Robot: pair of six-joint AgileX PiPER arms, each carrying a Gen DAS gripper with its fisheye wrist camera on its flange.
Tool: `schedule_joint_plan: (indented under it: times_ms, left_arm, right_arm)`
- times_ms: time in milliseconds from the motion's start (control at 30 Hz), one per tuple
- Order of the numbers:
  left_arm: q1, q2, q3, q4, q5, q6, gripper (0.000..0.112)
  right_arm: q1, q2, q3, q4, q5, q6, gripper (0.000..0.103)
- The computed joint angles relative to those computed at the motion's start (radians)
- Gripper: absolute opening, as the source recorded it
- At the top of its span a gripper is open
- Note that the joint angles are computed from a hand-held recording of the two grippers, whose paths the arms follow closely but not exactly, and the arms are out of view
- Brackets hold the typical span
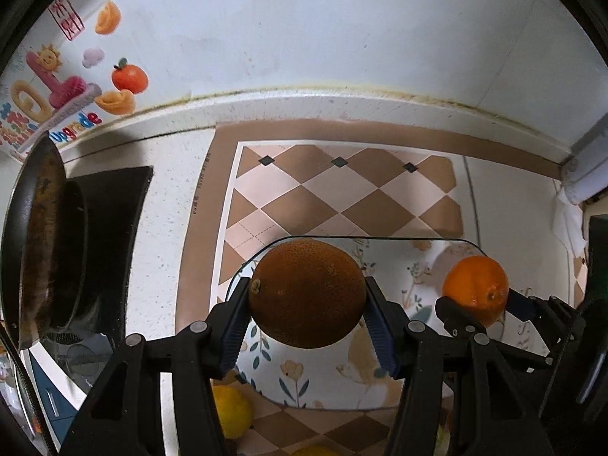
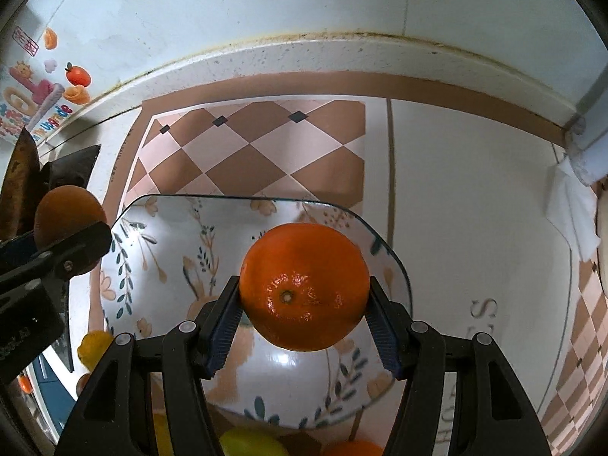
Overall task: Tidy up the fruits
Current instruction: 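Carry both fruits onto the floral plate and open both tools, then lift both tools back toward the remaining fruits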
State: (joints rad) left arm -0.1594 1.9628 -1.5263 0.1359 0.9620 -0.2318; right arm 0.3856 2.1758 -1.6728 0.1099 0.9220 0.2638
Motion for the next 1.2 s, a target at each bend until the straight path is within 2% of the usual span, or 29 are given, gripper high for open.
schedule_joint_plan:
  times_ms: [100,333,533,567,600,633,667,700,733,933,1200]
  left_arm:
    - [0.018,0.051,-0.036,-0.039,0.017,0.024,0.054]
    - [0.108,0.194,-0.15,-0.275,0.122,0.122,0.054]
    - [0.121,0.23,-0.172,-0.322,0.147,0.125,0.054]
    - [0.12,0.238,-0.181,-0.325,0.159,0.122,0.054]
    - [0.121,0.244,-0.188,-0.33,0.168,0.121,0.055]
    - [0.122,0.247,-0.192,-0.341,0.175,0.126,0.056]
    - [0.121,0.25,-0.198,-0.347,0.181,0.126,0.067]
    - [0.119,0.246,-0.198,-0.342,0.177,0.128,0.075]
    - [0.112,0.231,-0.187,-0.328,0.164,0.126,0.087]
    - [0.083,0.112,-0.085,-0.237,0.108,0.092,0.087]
    - [0.053,-0.199,0.198,-0.003,-0.038,-0.025,0.087]
  right_arm:
    - [0.003,0.024,-0.021,0.005,0.002,-0.008,0.065]
    - [-0.002,0.048,-0.017,0.049,-0.019,-0.055,0.065]
    - [-0.017,0.061,-0.041,0.084,0.025,-0.076,0.066]
    - [-0.02,0.057,-0.036,0.096,0.023,-0.083,0.069]
    - [-0.021,0.05,-0.029,0.107,0.02,-0.085,0.082]
    - [-0.017,0.04,-0.024,0.097,0.018,-0.072,0.088]
    - [-0.013,0.02,-0.008,0.089,0.01,-0.063,0.094]
    - [-0.011,0.011,-0.003,0.085,0.012,-0.057,0.094]
    - [-0.007,-0.005,0.003,0.074,0.018,-0.041,0.094]
    - [0.026,-0.111,0.061,-0.039,0.049,0.078,0.094]
    - [0.088,-0.334,0.242,-0.147,0.036,0.223,0.094]
